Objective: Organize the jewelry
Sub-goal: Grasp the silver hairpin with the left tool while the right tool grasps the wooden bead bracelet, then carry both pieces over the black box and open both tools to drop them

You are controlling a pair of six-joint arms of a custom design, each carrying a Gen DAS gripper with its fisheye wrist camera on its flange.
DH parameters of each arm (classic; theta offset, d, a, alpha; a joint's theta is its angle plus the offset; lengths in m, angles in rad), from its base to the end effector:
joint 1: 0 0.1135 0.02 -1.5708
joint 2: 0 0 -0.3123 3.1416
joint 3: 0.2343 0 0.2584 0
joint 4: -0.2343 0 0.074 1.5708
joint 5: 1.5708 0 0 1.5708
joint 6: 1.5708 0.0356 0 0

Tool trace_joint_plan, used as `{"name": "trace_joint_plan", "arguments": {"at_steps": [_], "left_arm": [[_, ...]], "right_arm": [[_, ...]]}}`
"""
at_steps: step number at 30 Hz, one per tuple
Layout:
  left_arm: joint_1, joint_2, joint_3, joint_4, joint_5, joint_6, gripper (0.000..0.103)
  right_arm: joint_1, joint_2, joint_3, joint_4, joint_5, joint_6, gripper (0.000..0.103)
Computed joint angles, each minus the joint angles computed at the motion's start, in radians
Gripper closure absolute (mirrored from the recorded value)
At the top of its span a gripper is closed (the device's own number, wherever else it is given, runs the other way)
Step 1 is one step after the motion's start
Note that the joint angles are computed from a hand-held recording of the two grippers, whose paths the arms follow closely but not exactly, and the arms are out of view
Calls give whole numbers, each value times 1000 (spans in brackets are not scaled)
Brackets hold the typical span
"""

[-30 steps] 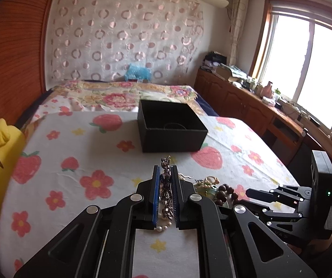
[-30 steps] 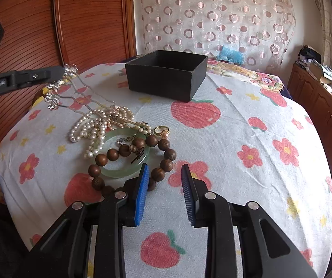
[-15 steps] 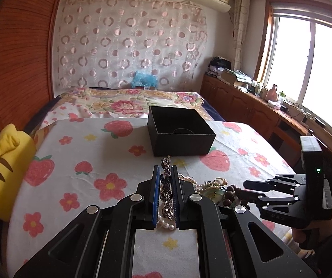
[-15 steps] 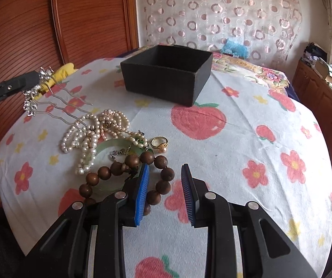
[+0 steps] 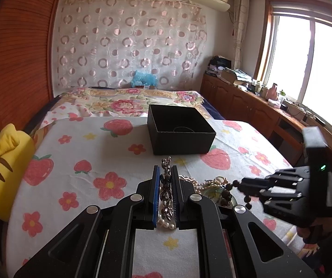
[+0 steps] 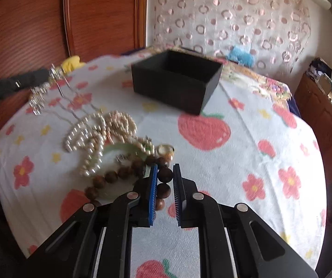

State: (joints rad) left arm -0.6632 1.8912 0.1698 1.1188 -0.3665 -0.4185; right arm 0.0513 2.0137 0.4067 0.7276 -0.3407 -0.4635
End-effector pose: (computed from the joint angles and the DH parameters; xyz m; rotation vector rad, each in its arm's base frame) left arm 0.1878 -0.1305 0.0916 0.0539 2.1370 -0.2380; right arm 0.2723 0.0259 0.0595 -0.7519 2.2744 0.2263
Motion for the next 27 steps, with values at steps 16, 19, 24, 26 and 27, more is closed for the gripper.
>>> {"name": "trace_joint_plan", "arguments": {"at_steps": [16,19,24,26,27], "left_arm": [[1,0,-1,5,-3,7,95],[15,-28,10,-18,3,28,95],[49,-73,47,-73,24,72,95],[63,-86,68,-100,35,89,95],[67,-90,80,-114,38,100,95]], "right_arm": [[-16,-278,-5,-110,-45,0,88],[-9,-299,22,-135,-38,1,88],[-4,-305,78,-166,-32,19,88],[0,-299,106,-176,-28,30,88],[2,-293,121,-181,-24,34,88]]}}
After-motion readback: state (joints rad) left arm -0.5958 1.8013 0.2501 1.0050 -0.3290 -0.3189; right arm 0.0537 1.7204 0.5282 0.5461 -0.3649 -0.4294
